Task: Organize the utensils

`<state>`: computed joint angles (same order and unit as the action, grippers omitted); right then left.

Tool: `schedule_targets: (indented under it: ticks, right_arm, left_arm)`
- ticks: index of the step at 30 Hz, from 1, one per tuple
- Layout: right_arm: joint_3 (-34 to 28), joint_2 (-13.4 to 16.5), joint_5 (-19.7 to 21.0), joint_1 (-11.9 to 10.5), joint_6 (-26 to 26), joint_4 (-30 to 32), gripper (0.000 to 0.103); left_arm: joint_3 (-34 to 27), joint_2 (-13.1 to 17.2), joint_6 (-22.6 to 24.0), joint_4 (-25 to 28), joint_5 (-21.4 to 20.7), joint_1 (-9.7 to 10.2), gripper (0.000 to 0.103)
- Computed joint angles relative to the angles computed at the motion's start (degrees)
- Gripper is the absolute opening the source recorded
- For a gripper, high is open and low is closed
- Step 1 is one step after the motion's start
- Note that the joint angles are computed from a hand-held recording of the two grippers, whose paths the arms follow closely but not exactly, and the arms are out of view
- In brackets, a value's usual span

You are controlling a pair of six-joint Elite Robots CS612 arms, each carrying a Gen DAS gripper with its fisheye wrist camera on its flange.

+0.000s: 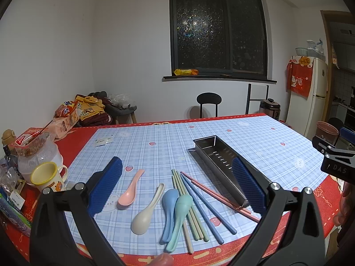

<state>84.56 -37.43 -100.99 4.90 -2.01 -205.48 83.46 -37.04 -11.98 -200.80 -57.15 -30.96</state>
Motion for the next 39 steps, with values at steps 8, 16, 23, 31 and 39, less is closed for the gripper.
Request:
schedule_targets:
  ticks: [8, 16, 23, 31, 39]
  right_arm:
    - [-0.1, 0.0, -0.08, -0.06, 0.07, 0.5, 0.098]
    - [-0.15, 0.08, -0.27, -0.02, 0.11, 0.74, 0.098]
    - [-0.22, 0.16, -0.39, 0.04, 0.09, 0.88, 0.098]
    - [-0.29, 0.26, -0.19, 0.05, -0.04, 1.02, 0.098]
    - [-0.9, 0.95, 8.9, -0.98, 1.3, 1.04, 0.098]
  left_arm:
    - [-0.03, 0.22, 0.04, 0.45, 0.17, -0.09, 0.098]
    - [-0.16, 0.21, -0.11, 1.03, 0.16, -0.02, 0.098]
    - [-0.14, 0.18, -0.43, 1.4, 0.08, 0.1, 0.098]
    - [-0.08, 0.17, -0.89, 1.67, 0.03, 0.26, 0.098]
    - [0.08, -0.07, -2.25, 3.65, -6.95, 1.99, 0.098]
